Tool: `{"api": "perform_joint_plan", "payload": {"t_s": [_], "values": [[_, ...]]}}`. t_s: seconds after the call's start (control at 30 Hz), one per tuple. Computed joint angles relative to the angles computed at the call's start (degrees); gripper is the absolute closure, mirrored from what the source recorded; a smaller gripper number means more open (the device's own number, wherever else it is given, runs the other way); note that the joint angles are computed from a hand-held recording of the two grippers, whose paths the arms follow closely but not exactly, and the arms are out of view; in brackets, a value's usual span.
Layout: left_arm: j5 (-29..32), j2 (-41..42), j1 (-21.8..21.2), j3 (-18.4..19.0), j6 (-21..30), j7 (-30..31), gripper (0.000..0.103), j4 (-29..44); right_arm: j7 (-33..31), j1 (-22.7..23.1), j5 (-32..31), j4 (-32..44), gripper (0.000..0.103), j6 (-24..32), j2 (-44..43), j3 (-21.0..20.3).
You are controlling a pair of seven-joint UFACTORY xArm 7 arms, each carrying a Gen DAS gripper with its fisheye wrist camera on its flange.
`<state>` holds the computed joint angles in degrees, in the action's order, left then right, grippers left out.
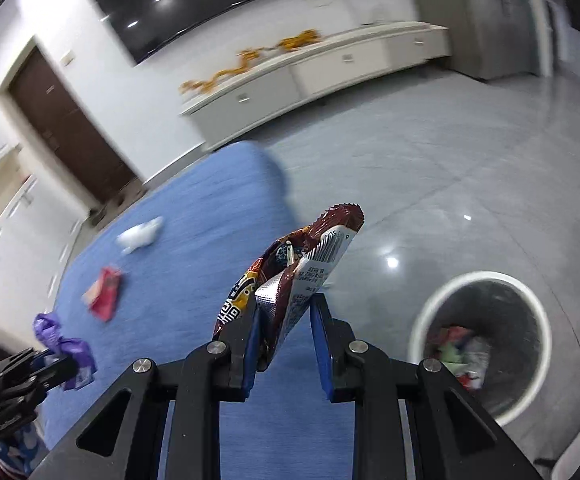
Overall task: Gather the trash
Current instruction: 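Carry the purple tissue pack and brown chip bag over the bin, then open both tools to drop the purple pack and chip bag into the bin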
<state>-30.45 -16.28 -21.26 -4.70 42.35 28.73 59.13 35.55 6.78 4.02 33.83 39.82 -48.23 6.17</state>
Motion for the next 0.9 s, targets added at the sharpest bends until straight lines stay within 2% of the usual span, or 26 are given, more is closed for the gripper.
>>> {"api": "perform_joint_plan", "payload": {"t_s": [0.27, 0.43, 0.7, 0.8, 0.9], "values": [[3.2, 14.0, -5.0, -7.4, 0.6, -5.8, 0.074, 13.6, -0.8, -8.7, -3.4, -7.7, 0.080, 6.9, -8.1, -5.7], [9.7, 24.1, -8.6, -10.9, 1.8, -12.5, 0.074, 23.2, -2.6, -13.6, -3.9, -11.4, 0.080, 8.6, -9.3, -8.6], [20.7, 37.8, -15.6, -11.6, 5.6, -23.5, 0.073, 37.2, -5.9, -19.9, -4.3, -15.7, 0.080, 8.6, -9.7, -11.7], [21.9, 40.0, -17.0, -11.7, 6.1, -25.2, 0.072, 39.3, -6.6, -21.5, -3.8, -16.9, 0.080, 9.1, -10.8, -12.1], [22.3, 42.1, -18.0, -11.7, 7.2, -26.6, 0.063, 41.5, -7.0, -23.3, -3.5, -18.3, 0.078, 9.3, -12.2, -12.7]]}}
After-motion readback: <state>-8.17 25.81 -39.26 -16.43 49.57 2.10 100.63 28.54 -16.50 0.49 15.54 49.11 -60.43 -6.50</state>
